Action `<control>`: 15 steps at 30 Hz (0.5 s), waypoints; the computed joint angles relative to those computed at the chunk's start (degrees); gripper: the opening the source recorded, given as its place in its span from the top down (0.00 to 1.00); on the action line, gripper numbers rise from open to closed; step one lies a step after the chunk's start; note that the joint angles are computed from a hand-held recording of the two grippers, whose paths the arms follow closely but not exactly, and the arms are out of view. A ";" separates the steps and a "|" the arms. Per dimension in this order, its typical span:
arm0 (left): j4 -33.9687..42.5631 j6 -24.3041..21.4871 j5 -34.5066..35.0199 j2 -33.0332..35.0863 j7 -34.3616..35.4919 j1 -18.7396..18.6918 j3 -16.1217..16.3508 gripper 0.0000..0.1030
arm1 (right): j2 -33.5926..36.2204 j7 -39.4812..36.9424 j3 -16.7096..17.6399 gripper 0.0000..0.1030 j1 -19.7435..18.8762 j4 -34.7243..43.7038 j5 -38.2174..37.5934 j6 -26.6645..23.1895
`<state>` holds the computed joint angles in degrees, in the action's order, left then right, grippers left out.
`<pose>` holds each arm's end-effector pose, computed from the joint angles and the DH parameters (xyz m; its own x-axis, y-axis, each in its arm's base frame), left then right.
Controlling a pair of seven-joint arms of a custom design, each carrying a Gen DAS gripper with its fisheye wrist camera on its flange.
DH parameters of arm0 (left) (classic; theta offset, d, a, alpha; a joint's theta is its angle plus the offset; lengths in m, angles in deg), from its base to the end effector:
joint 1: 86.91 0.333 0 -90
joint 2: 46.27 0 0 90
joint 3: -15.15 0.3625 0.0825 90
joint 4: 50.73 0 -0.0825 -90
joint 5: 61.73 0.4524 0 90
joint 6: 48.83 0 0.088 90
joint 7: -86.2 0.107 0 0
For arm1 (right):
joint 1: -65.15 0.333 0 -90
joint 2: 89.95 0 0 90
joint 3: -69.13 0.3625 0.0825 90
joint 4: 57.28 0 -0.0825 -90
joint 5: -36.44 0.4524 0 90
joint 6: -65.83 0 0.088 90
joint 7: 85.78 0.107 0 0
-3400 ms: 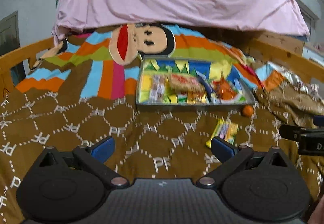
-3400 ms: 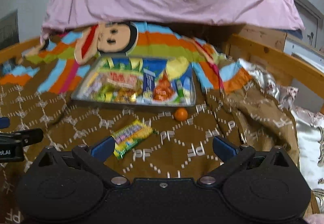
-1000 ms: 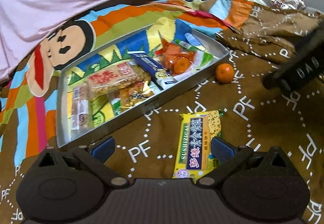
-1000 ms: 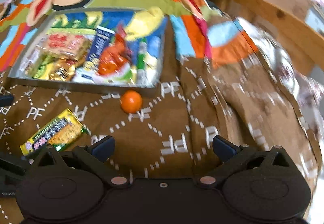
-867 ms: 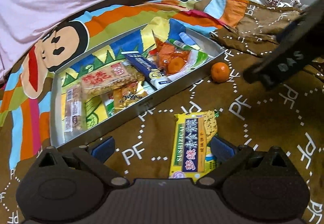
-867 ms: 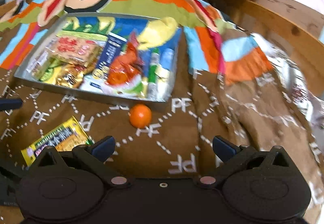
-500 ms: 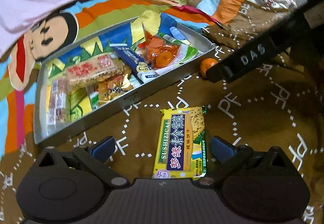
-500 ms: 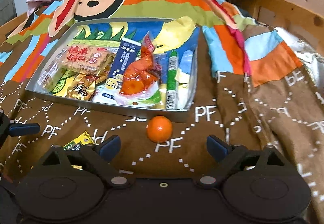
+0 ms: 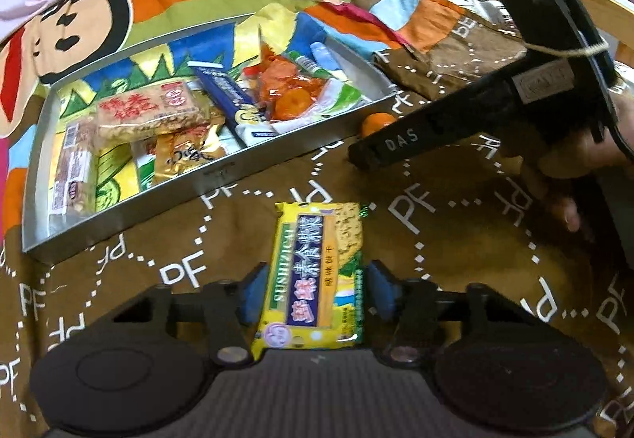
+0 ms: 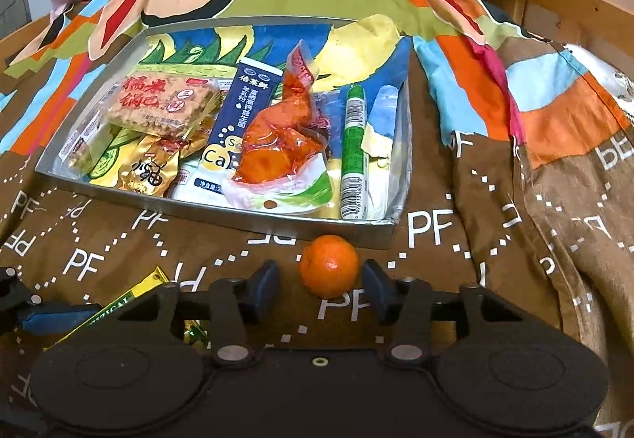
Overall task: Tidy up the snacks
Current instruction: 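Close the left tool on the yellow pack while the right closes on the tangerine, then carry the yellow pack over the tray with the left tool while the right carries the tangerine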
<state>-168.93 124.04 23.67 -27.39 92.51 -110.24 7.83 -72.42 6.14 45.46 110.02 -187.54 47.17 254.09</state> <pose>0.5218 -0.3916 0.2972 -0.4482 -0.8912 -0.0699 -0.6382 0.3737 -0.6731 0.5960 0.2190 0.3077 0.2053 -0.9787 -0.0061 -0.7226 -0.1474 -0.6754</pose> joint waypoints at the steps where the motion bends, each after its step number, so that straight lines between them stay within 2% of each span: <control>1: -0.14 0.18 -1.11 -0.05 0.66 0.26 -0.15 0.49 | 0.14 -0.15 -0.85 0.59 0.88 0.03 0.06 -0.06; 4: -0.38 0.64 -3.27 -0.20 0.27 0.17 0.19 0.49 | 0.69 -0.28 -5.11 0.66 5.30 0.04 0.71 -0.52; 10: -0.73 -0.71 -6.66 -0.66 1.69 -1.20 1.12 0.49 | 1.16 2.81 -13.48 0.67 13.78 -0.17 -1.37 -3.11; 12: -0.89 -1.33 -7.03 -0.94 1.83 -1.67 1.30 0.49 | 0.54 4.39 -14.74 0.68 14.99 -0.51 -2.54 -4.06; 15: -1.21 -1.41 -7.47 -1.36 1.62 -1.78 1.43 0.49 | -1.56 6.51 -14.36 0.68 14.48 -1.49 -4.12 -5.31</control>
<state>-170.14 122.63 16.21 -28.76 94.13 -112.03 9.26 -73.99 12.66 31.10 124.50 -189.03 43.05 248.78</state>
